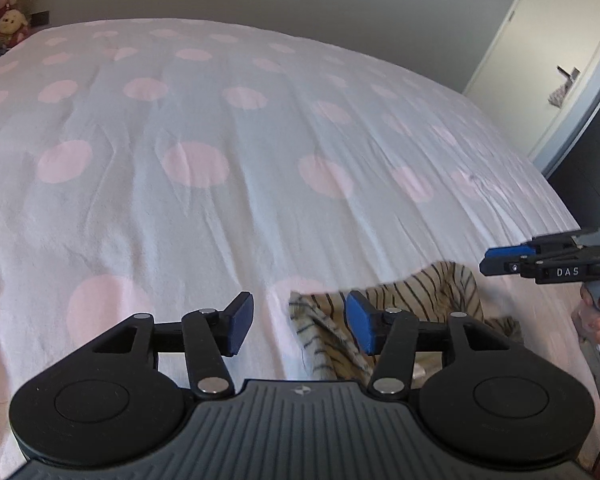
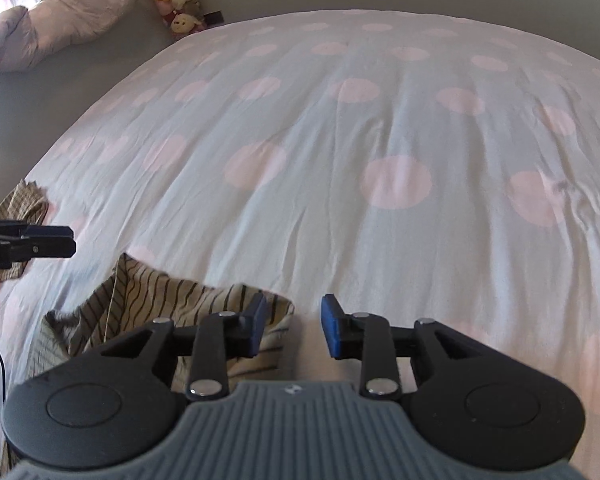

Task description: Fold clothes

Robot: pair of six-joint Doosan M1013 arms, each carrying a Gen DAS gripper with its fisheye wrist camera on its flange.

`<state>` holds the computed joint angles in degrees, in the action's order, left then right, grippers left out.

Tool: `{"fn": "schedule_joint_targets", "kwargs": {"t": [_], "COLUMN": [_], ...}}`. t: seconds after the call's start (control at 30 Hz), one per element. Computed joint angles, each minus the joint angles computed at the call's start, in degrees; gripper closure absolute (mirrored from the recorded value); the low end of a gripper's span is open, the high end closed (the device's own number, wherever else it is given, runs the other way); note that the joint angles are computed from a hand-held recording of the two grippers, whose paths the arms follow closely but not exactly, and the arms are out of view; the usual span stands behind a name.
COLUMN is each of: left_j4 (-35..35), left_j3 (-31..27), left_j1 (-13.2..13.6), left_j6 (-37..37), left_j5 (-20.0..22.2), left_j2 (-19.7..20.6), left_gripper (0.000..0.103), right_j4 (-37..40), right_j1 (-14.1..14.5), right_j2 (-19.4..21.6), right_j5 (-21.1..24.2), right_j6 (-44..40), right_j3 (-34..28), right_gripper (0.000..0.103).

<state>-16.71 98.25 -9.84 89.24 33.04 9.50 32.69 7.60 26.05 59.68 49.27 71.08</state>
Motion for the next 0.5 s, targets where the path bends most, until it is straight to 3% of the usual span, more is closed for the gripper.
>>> {"fn": "schedule_joint_targets", "kwargs": {"t": [0.1,0.2,0.27,0.5], "left_j4": [-2.26,-1.69,2.44,0.87], "left_j3": [0.21,0.29,0.37,0.5], "left_j1": [-0.23,-0.9,-1.84,-1.77], "left_j6": [5.3,8.14,5.8,6.48], "left_j5": [3.7,6.51,5.88,0.88], "left_j2": [0.18,0.57,1.07,3.2], "left_gripper": [0.047,0.046,0.046,0.046], "right_j4": [1.3,-0.06,-1.68,0.34], "right_j1": [-0.63,-0.28,0.19,0.84], "right_j2": [-0.38,-0.59,-0.47,2.01], "right_j5": [3.63,4.56,3.44,2.68], "right_j6": [-5.63,-9.7,-10.41,-10.73], "right_j3": [0.97,1.82,2.11,0.9], "right_gripper": [0.046,0.044,0.044,0.046]}}
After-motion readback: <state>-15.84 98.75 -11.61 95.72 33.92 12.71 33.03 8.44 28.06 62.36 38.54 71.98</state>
